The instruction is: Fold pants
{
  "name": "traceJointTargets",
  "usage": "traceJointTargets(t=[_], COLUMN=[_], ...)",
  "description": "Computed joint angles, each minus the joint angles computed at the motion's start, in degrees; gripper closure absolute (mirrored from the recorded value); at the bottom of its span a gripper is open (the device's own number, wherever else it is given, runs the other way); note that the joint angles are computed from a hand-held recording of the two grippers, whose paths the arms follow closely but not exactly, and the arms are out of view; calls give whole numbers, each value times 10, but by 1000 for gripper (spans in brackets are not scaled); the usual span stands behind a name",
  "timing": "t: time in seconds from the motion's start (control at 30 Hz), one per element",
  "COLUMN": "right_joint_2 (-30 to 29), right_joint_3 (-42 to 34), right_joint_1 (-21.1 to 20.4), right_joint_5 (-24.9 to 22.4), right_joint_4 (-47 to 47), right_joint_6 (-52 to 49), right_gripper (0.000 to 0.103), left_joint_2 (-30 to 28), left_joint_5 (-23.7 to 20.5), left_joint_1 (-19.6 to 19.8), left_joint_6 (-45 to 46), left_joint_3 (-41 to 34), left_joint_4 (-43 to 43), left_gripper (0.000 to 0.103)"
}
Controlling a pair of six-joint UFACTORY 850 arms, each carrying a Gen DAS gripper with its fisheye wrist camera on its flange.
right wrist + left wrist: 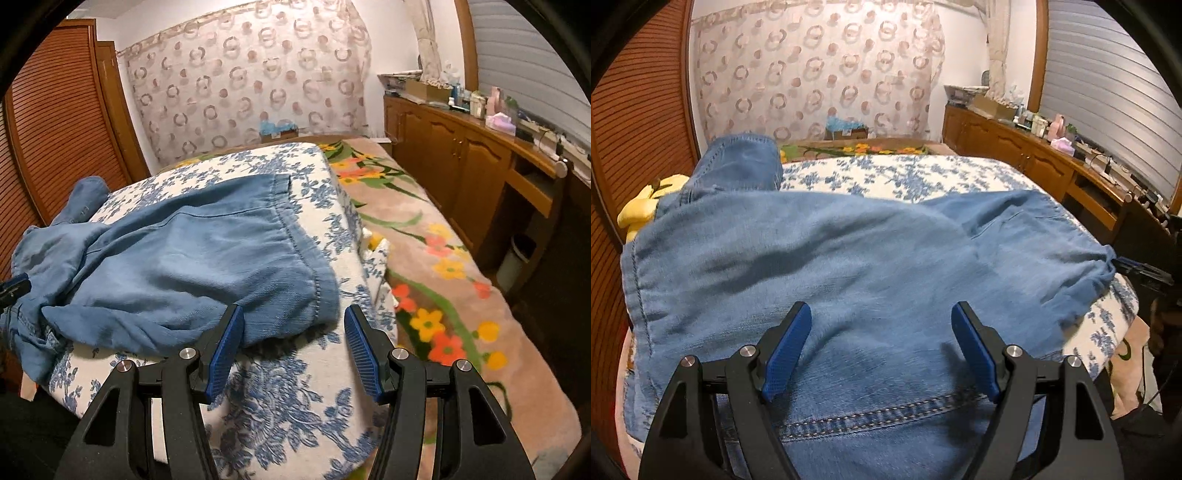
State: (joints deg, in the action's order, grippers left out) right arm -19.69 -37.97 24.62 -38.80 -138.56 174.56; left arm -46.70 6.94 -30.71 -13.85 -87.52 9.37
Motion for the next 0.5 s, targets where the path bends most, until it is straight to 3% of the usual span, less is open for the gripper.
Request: traceJointTargets(t=[0.1,0.3,0.4,0.47,0.5], right_joint_2=[-5,-11,-16,-15,-16], right_joint_3=[-5,-12,-17,-17,-18], right_joint_1=[-5,-3,2,-2,-4], right_joint_5=[5,2,-3,1,4], right_joint_4=[-7,18,34,18,5], right_joint_6=[4,-34,-53,-47,-40], right_gripper=[44,44,55,71,74], left_joint_2=[10,28,32,32,33], left_joint_5=[11,27,31,31,31], left_joint_1=[-1,-8,-9,-8,-8], left_joint_6=[-56,-13,-5,-6,-11], left_joint_3=[9,27,31,31,32], left_joint_4=[61,34,29,30,33], left_gripper=[24,24,24,24,24])
